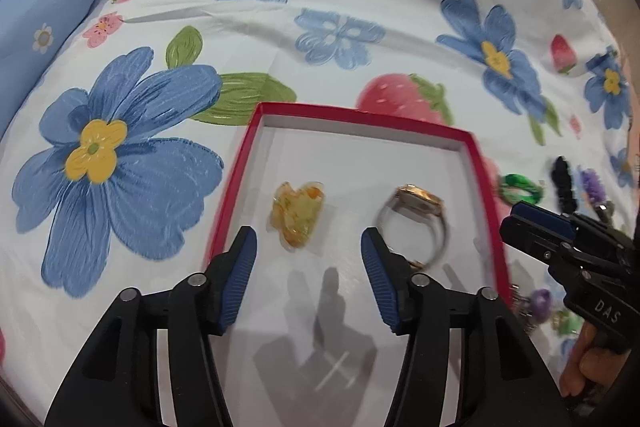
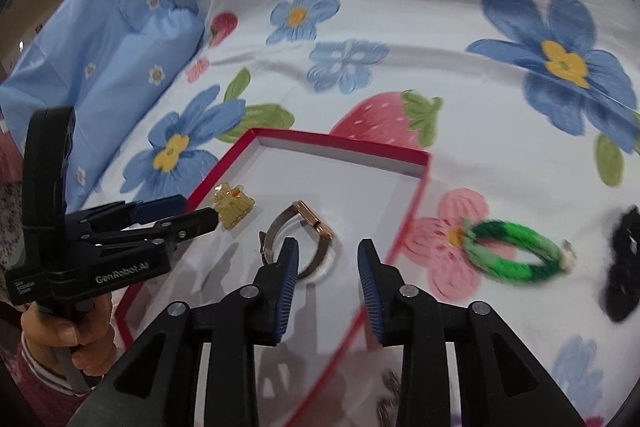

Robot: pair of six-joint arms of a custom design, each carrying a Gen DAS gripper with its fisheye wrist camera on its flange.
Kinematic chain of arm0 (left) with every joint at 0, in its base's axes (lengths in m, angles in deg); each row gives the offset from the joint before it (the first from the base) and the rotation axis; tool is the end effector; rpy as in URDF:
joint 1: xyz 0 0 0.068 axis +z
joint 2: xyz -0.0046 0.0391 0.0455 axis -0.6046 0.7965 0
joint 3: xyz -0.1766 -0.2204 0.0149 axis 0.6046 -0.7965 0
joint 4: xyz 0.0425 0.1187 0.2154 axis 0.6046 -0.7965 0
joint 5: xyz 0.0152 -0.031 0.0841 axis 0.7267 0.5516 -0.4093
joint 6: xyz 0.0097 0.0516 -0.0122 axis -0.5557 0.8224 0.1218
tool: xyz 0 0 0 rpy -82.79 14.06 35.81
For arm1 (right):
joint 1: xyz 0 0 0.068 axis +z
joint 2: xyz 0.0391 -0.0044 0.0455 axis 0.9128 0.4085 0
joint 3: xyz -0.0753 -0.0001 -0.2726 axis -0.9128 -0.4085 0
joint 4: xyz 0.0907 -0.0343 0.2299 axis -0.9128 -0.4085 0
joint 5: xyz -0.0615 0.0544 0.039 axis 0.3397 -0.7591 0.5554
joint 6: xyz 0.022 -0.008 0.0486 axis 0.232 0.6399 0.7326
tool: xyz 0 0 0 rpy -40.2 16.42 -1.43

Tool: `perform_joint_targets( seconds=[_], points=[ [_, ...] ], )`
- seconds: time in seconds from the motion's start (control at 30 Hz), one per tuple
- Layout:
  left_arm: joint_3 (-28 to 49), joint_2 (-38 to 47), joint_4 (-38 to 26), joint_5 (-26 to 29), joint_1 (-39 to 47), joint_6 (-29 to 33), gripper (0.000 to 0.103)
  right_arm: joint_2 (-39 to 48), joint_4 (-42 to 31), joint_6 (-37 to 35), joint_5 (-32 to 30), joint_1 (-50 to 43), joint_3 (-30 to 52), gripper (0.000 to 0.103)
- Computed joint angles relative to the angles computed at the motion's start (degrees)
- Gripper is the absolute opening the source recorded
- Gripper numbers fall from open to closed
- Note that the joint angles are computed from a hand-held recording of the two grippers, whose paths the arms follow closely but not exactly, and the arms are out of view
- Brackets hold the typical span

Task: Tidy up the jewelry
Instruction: 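Open the right tool to drop the watch while the left tool releases the claw clip in the tray, then grasp the pink hair clip with the right tool while the left tool grasps the purple hair tie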

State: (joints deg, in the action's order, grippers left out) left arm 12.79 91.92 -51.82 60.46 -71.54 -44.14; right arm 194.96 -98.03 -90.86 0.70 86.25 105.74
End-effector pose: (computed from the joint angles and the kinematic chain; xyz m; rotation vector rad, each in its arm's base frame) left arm 0.2722 -0.1698 0.2266 -0.5539 2.5117 -0.0411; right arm 0.3673 0.1538 0.2093 -0.8728 2.4927 0.6915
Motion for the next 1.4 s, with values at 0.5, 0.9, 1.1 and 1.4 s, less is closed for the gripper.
perform_joint_targets(
  seconds=[0.5,0.9,1.1,1.4],
  points=[
    [6.5,-2.5,-6.4,-7.8,-14.9,-10.1,0.06,-15.5,0.5,-2.7,-5.3,-16.3,-13.3,0.044],
    [17.3,6.0,-6.7,-6.1,-21.5,-4.6,0.062,-20.3,-4.7,-10.8,-7.9,-30.1,-17.5,0.047],
    [19.8,9.1,-5.7,-4.2,-22.3,-3.4,0.063,-19.7,-6.8,-14.7,-7.9,-35.6,-18.1,0.047],
    [23.7,13.8,-5.1,-0.5,-22.4,0.7,0.063,-16.7,-8.2,-19.3,-7.8,-38.9,-17.4,0.047]
  ],
)
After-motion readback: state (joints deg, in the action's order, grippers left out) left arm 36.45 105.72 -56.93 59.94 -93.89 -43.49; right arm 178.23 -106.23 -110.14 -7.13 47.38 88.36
